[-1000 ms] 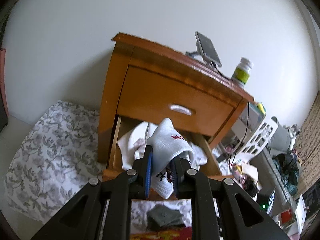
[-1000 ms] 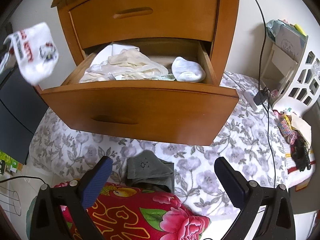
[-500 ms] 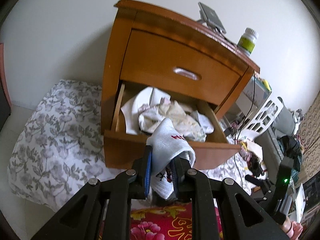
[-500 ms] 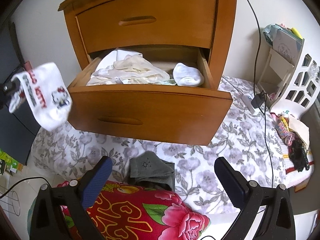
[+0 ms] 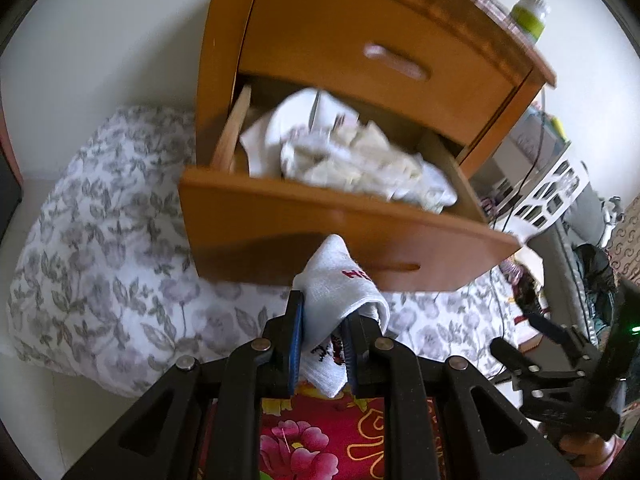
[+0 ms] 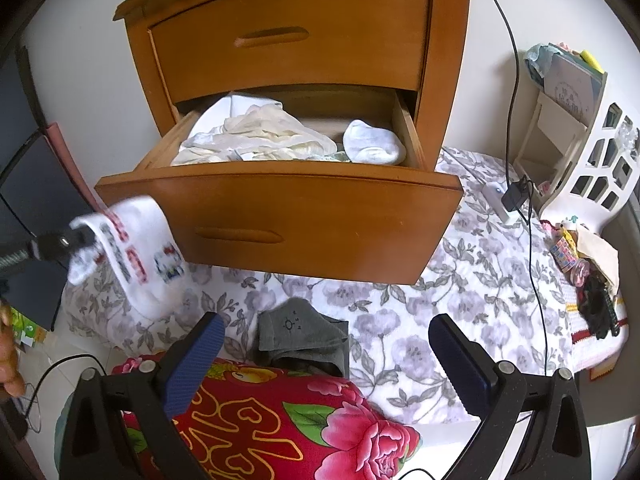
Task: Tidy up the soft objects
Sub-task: 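Lower the Hello Kitty shirt onto the bedspread beside the grey cloth, open left gripper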
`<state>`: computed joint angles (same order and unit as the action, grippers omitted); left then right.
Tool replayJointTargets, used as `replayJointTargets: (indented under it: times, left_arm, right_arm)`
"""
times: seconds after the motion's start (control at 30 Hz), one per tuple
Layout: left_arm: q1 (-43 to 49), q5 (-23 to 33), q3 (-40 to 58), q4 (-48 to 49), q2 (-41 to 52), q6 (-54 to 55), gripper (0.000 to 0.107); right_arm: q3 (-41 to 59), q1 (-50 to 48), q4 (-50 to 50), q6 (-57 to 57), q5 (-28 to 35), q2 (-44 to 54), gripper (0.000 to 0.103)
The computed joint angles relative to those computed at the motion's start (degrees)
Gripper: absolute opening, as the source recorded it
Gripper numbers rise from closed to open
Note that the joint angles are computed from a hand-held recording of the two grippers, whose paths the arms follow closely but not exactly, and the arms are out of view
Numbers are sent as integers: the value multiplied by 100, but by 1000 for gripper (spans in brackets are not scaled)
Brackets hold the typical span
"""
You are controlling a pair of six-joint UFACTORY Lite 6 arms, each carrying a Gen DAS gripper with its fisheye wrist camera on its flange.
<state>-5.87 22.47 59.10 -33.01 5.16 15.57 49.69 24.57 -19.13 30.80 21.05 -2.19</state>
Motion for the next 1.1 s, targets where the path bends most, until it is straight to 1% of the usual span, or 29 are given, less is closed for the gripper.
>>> replayJointTargets:
  times: [0.07,0.37,0.83,1.1]
  left_arm:
    - [-86,-42,19,78,234,-107,18]
    - [-422,-191,252,-440,1427,231,18]
    - [-643,-107,913,-251,2324,46,18]
    - [-702,33,1442,39,2869,-238,24]
  right_arm:
    - [-20,-11,10,-5,-25,26,103]
    - [-18,-144,236,-257,-174,323,103]
    - [246,-372,645,-786,-315,940,103]
    - [382,-475,727,-933,-342,1200,103]
